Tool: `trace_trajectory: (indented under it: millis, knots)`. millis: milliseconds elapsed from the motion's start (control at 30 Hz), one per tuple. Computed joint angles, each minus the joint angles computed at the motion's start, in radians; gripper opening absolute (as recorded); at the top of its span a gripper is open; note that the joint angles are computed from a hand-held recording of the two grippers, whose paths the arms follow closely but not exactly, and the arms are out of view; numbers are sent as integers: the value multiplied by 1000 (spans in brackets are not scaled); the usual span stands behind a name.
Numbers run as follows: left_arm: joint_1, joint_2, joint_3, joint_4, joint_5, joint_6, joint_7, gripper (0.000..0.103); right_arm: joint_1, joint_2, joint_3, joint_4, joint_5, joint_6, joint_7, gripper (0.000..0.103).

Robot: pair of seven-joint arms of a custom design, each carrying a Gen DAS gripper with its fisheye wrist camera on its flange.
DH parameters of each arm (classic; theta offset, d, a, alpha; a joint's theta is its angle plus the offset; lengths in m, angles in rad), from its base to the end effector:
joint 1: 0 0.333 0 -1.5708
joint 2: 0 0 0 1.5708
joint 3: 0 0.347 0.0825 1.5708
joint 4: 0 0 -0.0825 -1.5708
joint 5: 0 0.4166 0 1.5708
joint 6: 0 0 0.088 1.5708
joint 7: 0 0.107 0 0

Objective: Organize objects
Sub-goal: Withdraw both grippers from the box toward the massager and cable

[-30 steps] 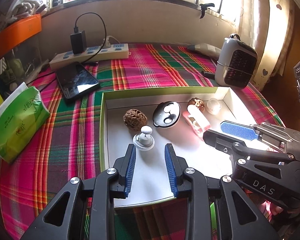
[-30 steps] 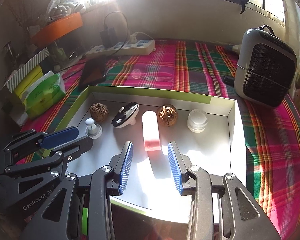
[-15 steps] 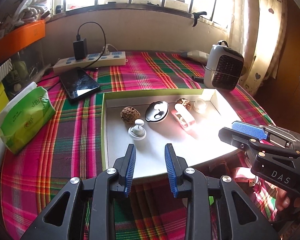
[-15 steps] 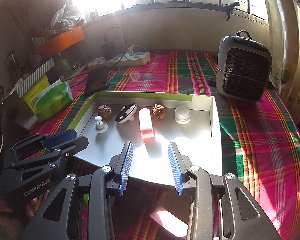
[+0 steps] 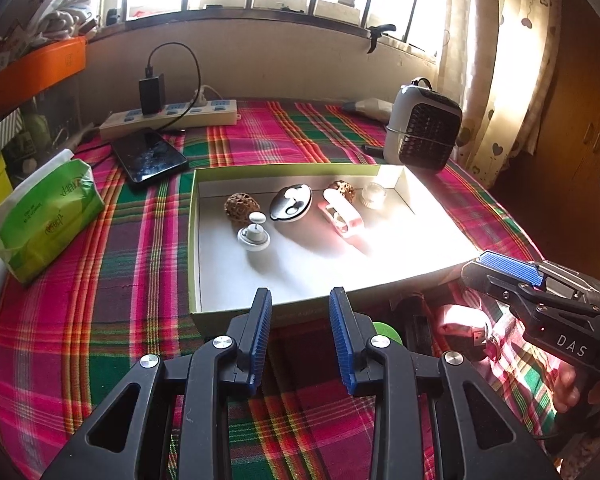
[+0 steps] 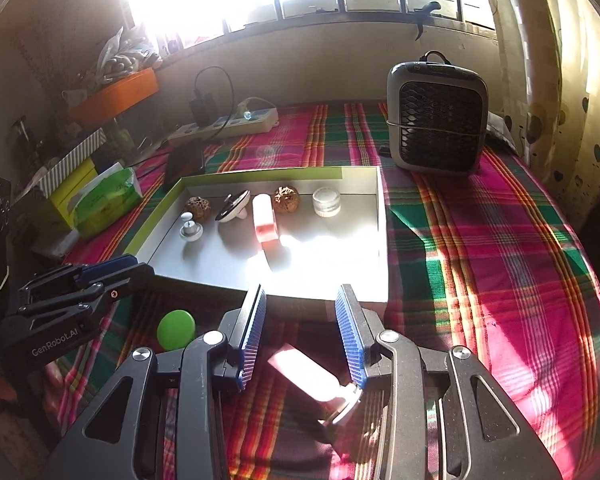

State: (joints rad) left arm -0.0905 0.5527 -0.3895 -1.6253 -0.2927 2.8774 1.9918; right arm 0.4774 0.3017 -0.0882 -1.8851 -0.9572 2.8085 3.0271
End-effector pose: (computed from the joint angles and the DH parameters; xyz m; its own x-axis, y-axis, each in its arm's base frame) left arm 0.7181 -0.2909 0.4094 -0.5417 -0.8253 0.1594 -0.6573 0.2977 -0.6924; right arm 0.6229 0.3033 0.4137 -0.1624 -0.9743 -0.1560 -0.6724 0.2250 -0.7051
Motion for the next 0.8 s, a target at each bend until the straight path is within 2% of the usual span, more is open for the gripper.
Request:
trace_trajectory:
  millis: [200,667,800]
  knots:
    - [37,-14,-44,-34,-37,3,47,31,1,-42,0,-62,-54,-1,75,38]
    - [59,-31,-70,-66,-125,-25,133,32,-48,-106,61,-147,-124,-34,157,39]
    - [64,-35,-74,-72,-153,-40,159,32,-56,-108,71,-161,-116,-20,152,44]
